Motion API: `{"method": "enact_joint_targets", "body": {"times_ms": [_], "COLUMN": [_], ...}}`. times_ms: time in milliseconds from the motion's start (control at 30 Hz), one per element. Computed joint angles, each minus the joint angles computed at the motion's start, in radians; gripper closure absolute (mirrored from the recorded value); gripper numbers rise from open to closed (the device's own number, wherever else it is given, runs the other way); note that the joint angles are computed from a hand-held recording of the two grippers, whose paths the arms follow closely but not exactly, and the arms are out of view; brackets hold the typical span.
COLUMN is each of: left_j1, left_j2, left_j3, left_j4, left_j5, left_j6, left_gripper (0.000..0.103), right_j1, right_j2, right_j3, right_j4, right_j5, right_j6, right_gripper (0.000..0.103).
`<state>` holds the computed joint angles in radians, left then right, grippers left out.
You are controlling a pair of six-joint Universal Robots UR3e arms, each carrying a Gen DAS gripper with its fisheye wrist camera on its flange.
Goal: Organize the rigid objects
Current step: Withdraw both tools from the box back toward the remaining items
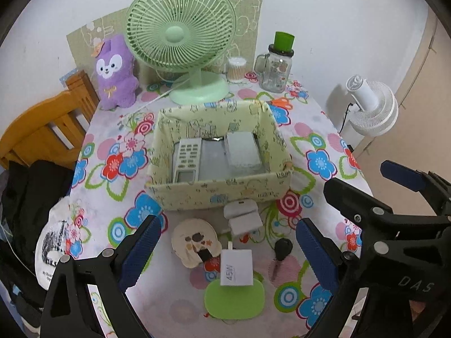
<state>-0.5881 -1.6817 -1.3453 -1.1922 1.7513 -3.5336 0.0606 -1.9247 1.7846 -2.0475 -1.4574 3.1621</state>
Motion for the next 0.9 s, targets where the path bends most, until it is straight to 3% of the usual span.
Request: {"method": "enact_joint_targets", "body": {"times_ms": [400,900], "left_j1": [-0.042,-0.054], "left_j2": [0.014,-0.012], "left_j3": [-0.124,-0.222], "left_j4": [0.079,0.147], "left_j5": [0.02,0.011], "left_j6": [-0.058,-0.012], "left_gripper": [0.005,0.007], "right_j1": [-0.102,-0.077], "right_j2": [-0.126,-0.145], "right_j3": [0.162,0.343], "right_j4": [-0.007,-0.136], "right_j5": [0.094,0.041], "right_j6": [-0.094,-0.101], "right_gripper": [0.005,0.006]}}
